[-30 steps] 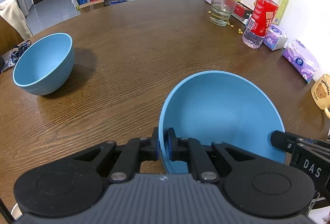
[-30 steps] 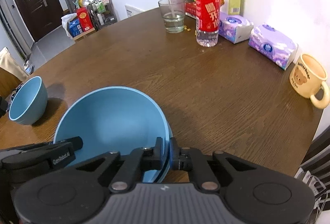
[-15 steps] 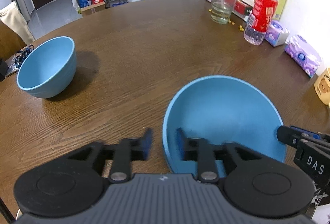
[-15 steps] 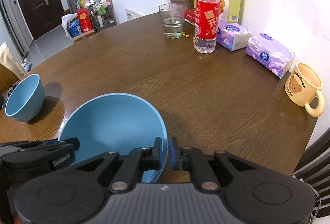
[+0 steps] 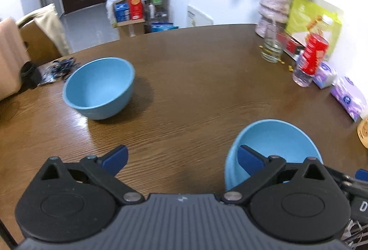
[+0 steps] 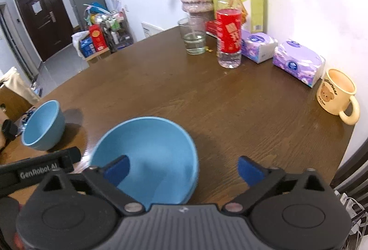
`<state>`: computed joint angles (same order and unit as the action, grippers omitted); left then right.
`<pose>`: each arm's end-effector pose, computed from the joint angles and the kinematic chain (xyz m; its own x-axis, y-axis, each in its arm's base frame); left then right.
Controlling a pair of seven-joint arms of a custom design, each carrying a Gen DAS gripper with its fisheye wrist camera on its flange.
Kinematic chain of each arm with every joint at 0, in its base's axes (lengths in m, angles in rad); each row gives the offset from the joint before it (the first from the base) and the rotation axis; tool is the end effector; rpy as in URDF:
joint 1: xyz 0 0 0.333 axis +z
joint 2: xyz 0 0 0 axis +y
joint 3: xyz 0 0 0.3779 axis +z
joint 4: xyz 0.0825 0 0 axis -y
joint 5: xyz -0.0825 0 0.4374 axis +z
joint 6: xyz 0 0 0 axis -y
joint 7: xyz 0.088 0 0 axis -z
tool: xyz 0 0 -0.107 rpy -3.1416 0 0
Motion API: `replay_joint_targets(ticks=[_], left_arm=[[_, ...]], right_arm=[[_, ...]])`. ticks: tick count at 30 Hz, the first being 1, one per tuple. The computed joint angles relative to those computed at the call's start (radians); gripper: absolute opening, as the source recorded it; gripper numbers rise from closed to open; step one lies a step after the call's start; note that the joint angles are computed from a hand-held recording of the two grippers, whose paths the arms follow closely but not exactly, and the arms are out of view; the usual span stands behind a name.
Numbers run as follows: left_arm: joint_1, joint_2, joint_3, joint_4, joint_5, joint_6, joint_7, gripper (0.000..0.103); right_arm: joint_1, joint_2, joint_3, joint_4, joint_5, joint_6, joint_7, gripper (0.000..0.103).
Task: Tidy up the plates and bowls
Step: 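Withdraw both grippers from the stacked bowls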
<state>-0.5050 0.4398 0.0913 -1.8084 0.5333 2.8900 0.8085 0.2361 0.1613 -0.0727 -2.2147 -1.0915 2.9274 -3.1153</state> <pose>0.6777 -0.3397 0.3906 -0.1541 -0.9879 0.0175 -0.7603 0.1072 -0.6407 0.5937 0.1557 0.3655 -0.3420 -0.9250 -0.1653 -0.6964 0.3677 -0.6163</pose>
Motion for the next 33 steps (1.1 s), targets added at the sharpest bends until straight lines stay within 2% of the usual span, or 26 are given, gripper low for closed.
replay_joint_targets(ticks=[5,10,14,17,19,22,25,28,31,33], left_arm=[[0.012,-0.052,0.025,-0.057,0.021,0.025,-0.030,0.103],[0.070,-0.096,0.005,-0.104,0.013,0.049,-0.012,0.103],[0.164,-0.127,-0.053,-0.150,-0.069,0.091,0.114,0.103],[0.255,-0.148,-0.119,-0.186,-0.178,0.126,0.283,0.103],[0.284,-0.160,-0.131,-0.201,-0.226,0.132,0.367,0.103],[0.311,-0.183,-0.134,-0.228,-0.303,0.136,0.451,0.103],[0.309,-0.210,-0.106,-0.257,-0.345,0.148,0.475,0.103],[0.259,-0.239,-0.026,-0.287,-0.303,0.154,0.392,0.103],[0.287,-0.263,-0.036,-0.310,-0.304,0.141,0.375,0.103],[0.269,-0.274,0.001,-0.318,-0.226,0.134,0.302,0.103]], right_arm=[[0.025,-0.010,0.016,0.012,-0.029,-0.010,0.023,0.103],[0.052,-0.008,0.040,0.036,-0.029,-0.044,0.046,0.103],[0.088,0.002,0.061,0.066,-0.015,-0.113,0.089,0.103],[0.125,0.015,0.078,0.097,-0.002,-0.180,0.138,0.103],[0.149,0.026,0.086,0.119,-0.006,-0.209,0.186,0.103],[0.175,0.038,0.102,0.144,0.018,-0.236,0.189,0.103],[0.193,0.043,0.110,0.161,0.033,-0.241,0.153,0.103],[0.204,0.051,0.115,0.178,0.050,-0.227,0.091,0.103],[0.219,0.054,0.114,0.183,0.063,-0.209,0.065,0.103],[0.227,0.057,0.112,0.184,0.068,-0.199,0.062,0.103]])
